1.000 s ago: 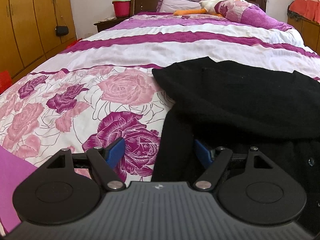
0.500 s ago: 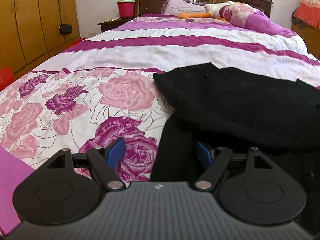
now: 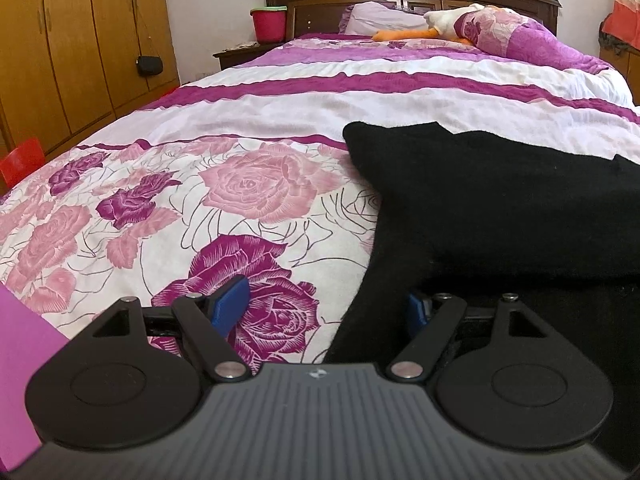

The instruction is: Fold small clothes

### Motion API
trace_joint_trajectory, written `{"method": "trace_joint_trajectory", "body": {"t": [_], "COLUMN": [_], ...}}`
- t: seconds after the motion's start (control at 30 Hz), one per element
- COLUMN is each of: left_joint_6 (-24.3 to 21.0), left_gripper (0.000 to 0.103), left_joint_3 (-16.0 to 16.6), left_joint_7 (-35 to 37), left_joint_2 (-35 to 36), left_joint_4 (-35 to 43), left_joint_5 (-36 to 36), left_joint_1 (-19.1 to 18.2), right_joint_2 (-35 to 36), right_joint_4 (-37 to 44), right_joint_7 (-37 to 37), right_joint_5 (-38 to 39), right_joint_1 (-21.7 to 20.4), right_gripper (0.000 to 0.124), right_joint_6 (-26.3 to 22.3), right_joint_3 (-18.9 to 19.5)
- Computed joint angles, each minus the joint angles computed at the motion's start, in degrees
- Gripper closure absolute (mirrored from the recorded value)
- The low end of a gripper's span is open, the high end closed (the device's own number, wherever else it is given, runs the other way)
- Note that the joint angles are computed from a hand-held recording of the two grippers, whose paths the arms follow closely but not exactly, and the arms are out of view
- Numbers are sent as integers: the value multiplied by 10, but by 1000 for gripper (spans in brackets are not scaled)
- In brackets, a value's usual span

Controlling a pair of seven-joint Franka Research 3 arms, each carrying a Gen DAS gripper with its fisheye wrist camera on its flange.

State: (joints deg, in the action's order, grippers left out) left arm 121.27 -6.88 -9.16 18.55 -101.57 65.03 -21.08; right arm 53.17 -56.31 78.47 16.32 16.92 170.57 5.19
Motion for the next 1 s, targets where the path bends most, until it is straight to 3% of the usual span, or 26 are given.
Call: {"method": "trace_joint_trajectory", "body": {"t": [0.07,0.23,0.4,0.5,0.57,0.6,0.73,0.87,0.97,1.0], "left_joint_6": [0,14,84,87,89,81,47,73,90,95], "left_gripper": [22,22,22,22,22,22,22,19,15,15], "left_joint_3": [0,-3,-13,-16,-14,-12,5,25,33,33], "left_joint_7": [2,9,-15,-23,2,18,83,61,35,33], "left_joint_2": [0,-14,-61,-59,-37,-20,38,41,39,37], "left_joint_4": [0,-10,-50,-35,-5,15,78,59,45,42], "left_joint_5": [0,-8,13,49,58,56,13,17,27,27], "left_joint_1": [0,3,14,12,15,13,9,8,12,13], "right_joint_2": [16,18,-15,-1,15,15,-38,-93,-85,-74], "right_joint_4": [13,4,-45,-14,17,15,-67,-158,-158,-146], "right_joint_7": [37,54,9,-14,-14,-14,4,-35,-32,3], "right_joint_5": [-10,-38,-48,-55,-63,-65,-54,-37,-40,-58], "right_joint_1": [15,30,14,13,18,19,20,-9,6,25], "right_gripper": [114,114,114,111,110,108,105,104,99,100], "right_joint_6": [-31,-19,41,2,-46,-48,-12,34,12,-7], "right_joint_3": [-35,-53,-23,-24,-37,-40,-46,-12,-43,-77]}}
